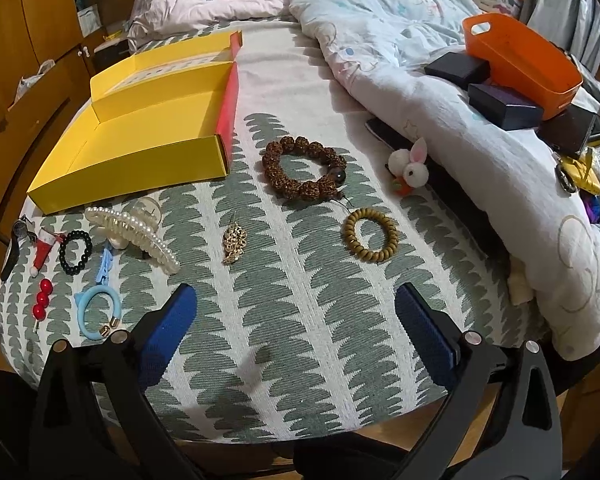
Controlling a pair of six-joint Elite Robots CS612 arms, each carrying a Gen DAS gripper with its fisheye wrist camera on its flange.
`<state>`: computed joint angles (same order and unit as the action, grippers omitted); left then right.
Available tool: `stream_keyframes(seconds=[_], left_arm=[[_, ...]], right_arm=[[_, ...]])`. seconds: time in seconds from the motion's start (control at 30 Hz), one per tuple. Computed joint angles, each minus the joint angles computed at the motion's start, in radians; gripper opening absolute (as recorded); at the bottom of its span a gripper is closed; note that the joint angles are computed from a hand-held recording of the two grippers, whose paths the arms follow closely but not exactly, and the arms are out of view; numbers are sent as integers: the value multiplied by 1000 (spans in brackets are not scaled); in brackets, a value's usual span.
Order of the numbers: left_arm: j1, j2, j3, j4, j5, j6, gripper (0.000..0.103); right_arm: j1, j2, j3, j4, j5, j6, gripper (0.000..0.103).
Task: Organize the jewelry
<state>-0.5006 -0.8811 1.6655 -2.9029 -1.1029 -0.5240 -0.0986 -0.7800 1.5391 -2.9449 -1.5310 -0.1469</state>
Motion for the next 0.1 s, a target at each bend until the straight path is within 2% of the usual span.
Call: stream_keyframes(seconds=[0.1], left_arm=[[1,1,-2,9,-7,4,97]], right_arm=[[0,0,0,0,0,-1,99]])
